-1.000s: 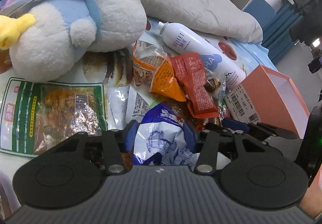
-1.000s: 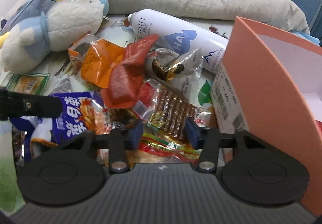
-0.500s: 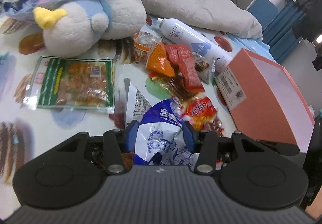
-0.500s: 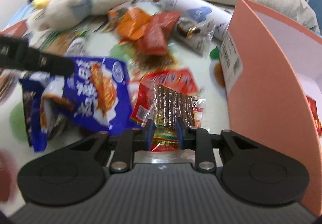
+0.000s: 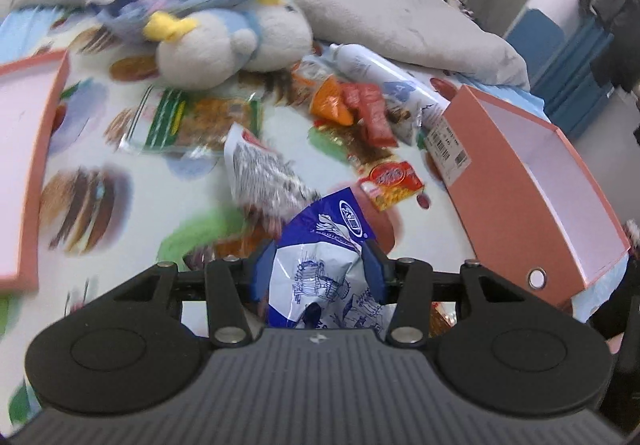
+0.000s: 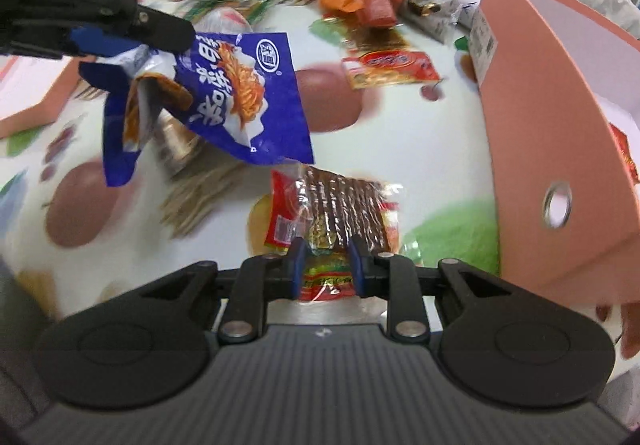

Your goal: Organize snacks

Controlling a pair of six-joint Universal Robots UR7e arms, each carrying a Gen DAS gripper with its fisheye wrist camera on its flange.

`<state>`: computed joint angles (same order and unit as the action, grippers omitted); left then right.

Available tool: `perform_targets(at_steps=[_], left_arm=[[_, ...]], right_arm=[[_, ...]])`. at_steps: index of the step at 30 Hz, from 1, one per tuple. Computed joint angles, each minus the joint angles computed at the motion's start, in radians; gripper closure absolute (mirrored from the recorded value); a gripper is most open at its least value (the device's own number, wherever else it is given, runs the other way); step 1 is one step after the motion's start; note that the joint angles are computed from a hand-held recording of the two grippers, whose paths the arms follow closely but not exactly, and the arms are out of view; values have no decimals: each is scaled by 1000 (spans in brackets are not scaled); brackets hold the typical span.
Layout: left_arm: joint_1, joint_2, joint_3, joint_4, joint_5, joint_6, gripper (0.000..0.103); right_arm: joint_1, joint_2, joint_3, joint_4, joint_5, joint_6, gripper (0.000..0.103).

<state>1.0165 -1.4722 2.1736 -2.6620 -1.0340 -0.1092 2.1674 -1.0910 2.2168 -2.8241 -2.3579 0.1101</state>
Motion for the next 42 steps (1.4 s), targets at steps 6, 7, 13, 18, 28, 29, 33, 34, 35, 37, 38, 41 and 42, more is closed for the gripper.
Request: perform_targets(at_steps=[6, 7, 13, 18, 28, 29, 33, 34, 35, 37, 38, 41, 42], left_arm=[[-19, -95, 66, 51, 12, -60, 50], [-26, -109, 78, 57, 20, -65, 50], [-42, -188, 134, 109, 39, -120, 50], [-40, -236, 146, 185, 38, -151, 33], [-58, -248, 131, 280, 53, -77, 14], [-61, -244, 129, 286, 53, -66, 14], [-59, -218, 119, 299, 34, -29, 11], [-58, -212, 117, 302, 29, -20, 11], [-58, -205, 116, 303, 26, -9, 10], [-59, -190, 115, 306, 28, 4, 10], [-58, -183, 115, 310, 29, 11, 9], [-55, -164, 114, 319, 38, 28, 9], [-55, -160, 114, 323, 42, 32, 9]], right_arm=[[12, -28, 44, -48, 45, -9, 76], [14, -35, 51, -66, 58, -21, 76], [22, -55, 80, -156, 75, -105, 63], [8, -49, 85, -220, 68, -182, 46], [-50, 5, 50, -237, 67, -282, 16], [-54, 8, 46, -221, 69, -279, 16], [-72, 19, 44, -235, 83, -268, 16], [-78, 18, 46, -237, 92, -264, 16], [-84, 17, 48, -237, 102, -260, 16], [-93, 14, 48, -217, 109, -245, 17], [-97, 12, 50, -217, 112, -243, 17], [-92, 8, 57, -218, 107, -242, 24], [-89, 3, 57, -211, 106, -234, 31]])
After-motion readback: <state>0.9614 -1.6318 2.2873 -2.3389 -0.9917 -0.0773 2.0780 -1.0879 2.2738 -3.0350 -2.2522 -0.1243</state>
